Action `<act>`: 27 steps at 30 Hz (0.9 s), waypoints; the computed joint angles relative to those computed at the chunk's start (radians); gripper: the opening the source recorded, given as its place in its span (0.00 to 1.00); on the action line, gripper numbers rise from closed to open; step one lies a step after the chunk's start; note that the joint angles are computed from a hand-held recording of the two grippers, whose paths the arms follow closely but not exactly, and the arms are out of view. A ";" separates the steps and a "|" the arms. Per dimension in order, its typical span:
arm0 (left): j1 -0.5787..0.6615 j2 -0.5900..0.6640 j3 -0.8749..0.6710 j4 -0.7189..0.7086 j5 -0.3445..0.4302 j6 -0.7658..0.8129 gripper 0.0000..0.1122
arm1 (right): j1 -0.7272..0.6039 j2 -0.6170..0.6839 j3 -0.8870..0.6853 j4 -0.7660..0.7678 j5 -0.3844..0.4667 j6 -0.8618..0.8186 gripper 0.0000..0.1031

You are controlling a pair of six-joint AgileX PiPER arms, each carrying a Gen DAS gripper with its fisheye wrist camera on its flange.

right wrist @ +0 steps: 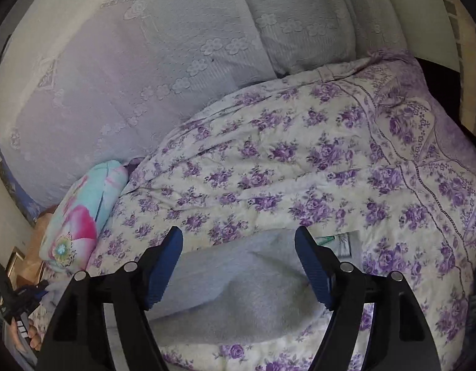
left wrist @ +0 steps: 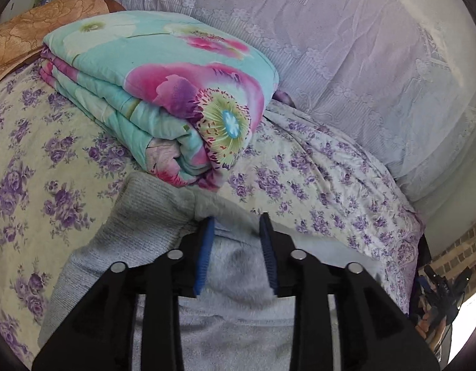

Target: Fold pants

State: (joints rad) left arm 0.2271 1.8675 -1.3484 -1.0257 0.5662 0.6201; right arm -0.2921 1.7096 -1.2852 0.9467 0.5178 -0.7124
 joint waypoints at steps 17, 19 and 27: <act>0.396 -0.404 0.699 -0.265 0.263 0.551 0.59 | -0.684 -0.356 0.822 0.286 0.497 -0.732 0.74; 0.427 -0.387 0.738 -0.289 0.284 0.590 0.59 | -0.784 -0.340 0.842 0.221 0.563 -0.746 0.74; 0.374 -0.238 0.704 -0.378 0.267 0.608 0.59 | -0.935 -0.250 0.865 0.114 0.610 -0.757 0.74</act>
